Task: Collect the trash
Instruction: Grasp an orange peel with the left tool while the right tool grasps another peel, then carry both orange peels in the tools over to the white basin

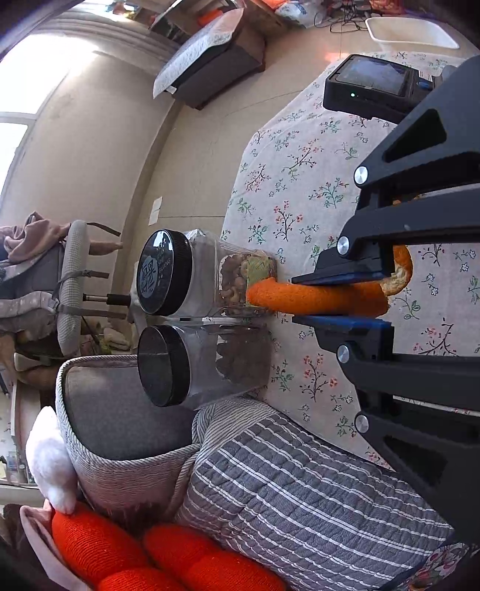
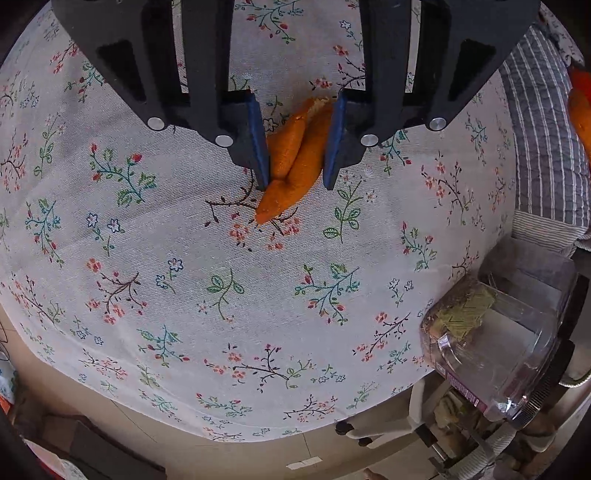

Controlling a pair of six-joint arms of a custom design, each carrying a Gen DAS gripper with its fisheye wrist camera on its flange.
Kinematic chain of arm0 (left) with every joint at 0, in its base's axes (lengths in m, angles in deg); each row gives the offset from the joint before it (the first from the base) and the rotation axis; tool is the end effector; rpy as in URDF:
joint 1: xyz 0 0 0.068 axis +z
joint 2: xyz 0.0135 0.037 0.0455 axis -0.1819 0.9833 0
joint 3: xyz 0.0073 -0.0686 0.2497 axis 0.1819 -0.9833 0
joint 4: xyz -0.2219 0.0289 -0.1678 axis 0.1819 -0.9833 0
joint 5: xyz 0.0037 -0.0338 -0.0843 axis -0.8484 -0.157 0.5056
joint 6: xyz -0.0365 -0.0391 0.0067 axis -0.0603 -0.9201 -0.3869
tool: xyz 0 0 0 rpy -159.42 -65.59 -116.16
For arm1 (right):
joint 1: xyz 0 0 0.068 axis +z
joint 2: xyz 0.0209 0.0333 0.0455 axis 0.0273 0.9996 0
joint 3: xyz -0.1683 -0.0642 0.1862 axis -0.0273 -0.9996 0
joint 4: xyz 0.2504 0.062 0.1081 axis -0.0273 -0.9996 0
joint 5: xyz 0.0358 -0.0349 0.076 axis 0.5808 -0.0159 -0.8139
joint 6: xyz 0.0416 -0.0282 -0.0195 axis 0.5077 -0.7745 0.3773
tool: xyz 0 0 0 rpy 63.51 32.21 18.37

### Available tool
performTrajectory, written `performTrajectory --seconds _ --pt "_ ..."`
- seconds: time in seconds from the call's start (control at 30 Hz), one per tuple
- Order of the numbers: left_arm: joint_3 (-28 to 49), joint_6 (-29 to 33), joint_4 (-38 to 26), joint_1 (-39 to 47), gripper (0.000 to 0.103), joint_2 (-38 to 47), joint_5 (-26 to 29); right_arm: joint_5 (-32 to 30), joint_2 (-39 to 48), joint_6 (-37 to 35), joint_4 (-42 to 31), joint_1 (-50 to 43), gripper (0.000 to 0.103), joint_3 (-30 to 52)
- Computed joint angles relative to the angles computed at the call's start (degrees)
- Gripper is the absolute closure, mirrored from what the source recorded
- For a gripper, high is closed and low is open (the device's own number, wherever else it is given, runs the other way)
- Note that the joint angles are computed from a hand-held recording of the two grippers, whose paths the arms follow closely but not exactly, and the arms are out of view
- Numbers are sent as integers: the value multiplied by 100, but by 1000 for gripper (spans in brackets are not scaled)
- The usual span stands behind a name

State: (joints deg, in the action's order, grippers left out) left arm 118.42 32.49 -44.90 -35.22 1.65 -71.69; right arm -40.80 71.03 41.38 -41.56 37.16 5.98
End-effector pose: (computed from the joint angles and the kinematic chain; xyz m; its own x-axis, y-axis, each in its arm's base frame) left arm 0.3109 -0.1376 0.1669 -0.7421 0.0563 -0.6679 0.1371 0.9882 -0.0689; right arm 0.3123 0.2170 0.0483 -0.7870 0.5618 -0.2551 0.5092 0.8248 0.2458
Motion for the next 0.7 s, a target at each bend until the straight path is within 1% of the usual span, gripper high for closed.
performTrajectory --seconds 0.07,0.17,0.47,0.57,0.7 --pt "-14 -9 -1 24 88 -32 15 -144 -110 -27 227 -38 83 -159" --pt "-26 -28 1 59 88 -39 41 -188 -509 -248 447 -161 84 -440" --pt "-76 -133 20 -57 88 -41 -4 698 -2309 -1236 161 -269 84 -1331" --pt "-138 -171 81 -145 88 -73 -76 789 -2687 -1496 196 -330 84 -1598" --pt "-230 -268 138 -260 88 -107 -131 930 -3099 -1673 276 -316 84 -1954"
